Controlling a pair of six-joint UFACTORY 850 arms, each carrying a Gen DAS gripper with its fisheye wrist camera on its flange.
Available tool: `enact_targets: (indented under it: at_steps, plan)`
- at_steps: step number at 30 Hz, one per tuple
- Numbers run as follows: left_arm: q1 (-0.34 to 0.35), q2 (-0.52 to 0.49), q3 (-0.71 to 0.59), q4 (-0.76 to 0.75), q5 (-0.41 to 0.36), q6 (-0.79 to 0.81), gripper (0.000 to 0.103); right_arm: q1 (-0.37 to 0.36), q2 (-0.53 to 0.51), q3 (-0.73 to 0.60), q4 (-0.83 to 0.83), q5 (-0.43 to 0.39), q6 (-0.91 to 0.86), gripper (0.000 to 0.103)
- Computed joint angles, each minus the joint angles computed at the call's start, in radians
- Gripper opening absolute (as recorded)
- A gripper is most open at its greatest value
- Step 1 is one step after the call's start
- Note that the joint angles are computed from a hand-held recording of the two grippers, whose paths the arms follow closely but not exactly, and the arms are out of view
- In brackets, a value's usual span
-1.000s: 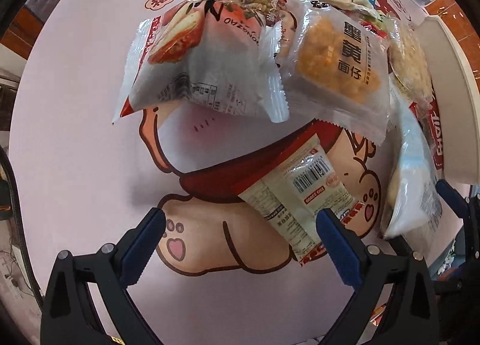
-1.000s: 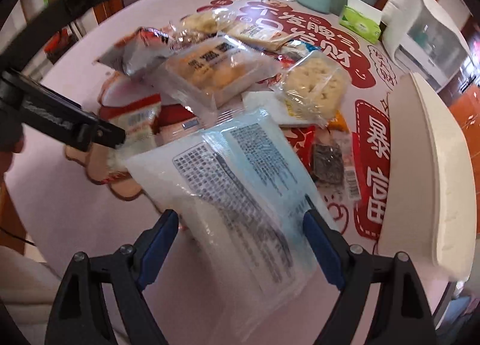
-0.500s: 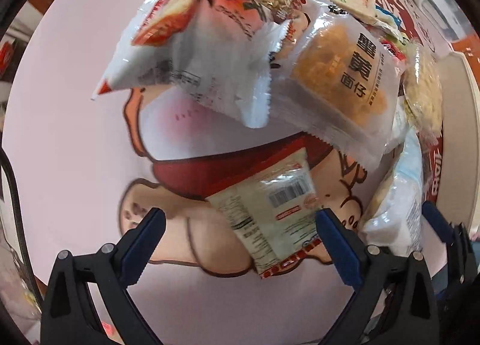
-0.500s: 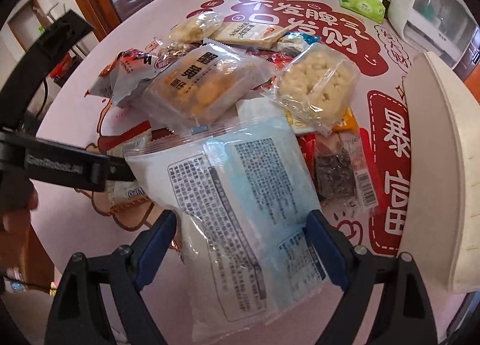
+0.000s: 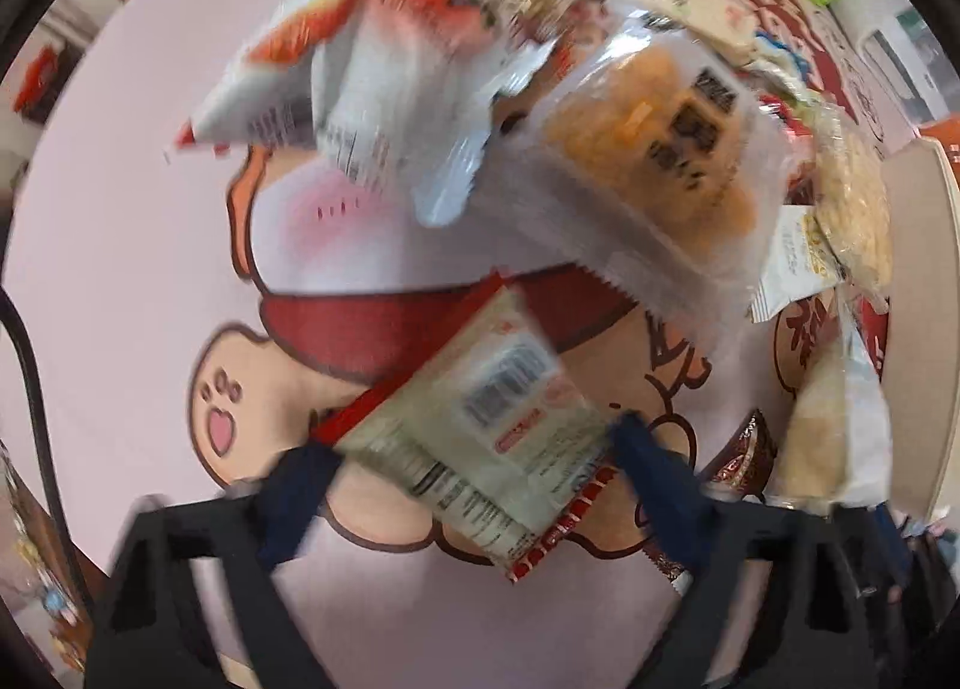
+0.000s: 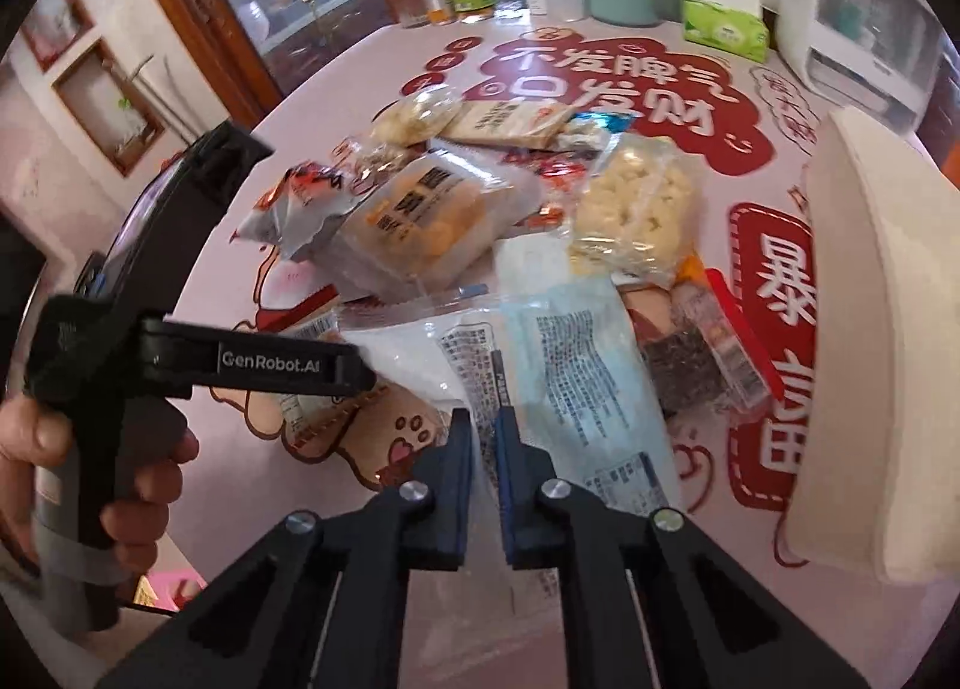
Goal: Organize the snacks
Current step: 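Grasp the small white-red snack packet with the left gripper while the right grasps the blue-white bag, then carry both packets into the white tray and open both grippers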
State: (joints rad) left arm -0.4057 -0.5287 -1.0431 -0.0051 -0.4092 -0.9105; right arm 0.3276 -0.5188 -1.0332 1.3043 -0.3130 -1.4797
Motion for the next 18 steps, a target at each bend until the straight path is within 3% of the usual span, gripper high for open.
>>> enact_targets:
  at_steps: [2,8,13,18]
  plan:
    - [-0.024,0.010,-0.002,0.055,0.010,-0.021,0.044,-0.019,0.013,0.007,0.018,-0.023,-0.008,0.006]
    - [-0.056,0.037,0.027,0.065,0.049,-0.006,0.041,-0.048,0.044,0.029,0.070,-0.047,-0.046,0.005]
    - [-0.047,0.127,0.096,0.160,0.108,-0.026,0.041,-0.062,0.081,0.050,0.138,-0.070,-0.067,0.004]
    - [-0.057,0.222,0.120,0.424,0.119,-0.163,0.040,-0.065,0.134,0.074,0.238,-0.071,-0.126,0.003]
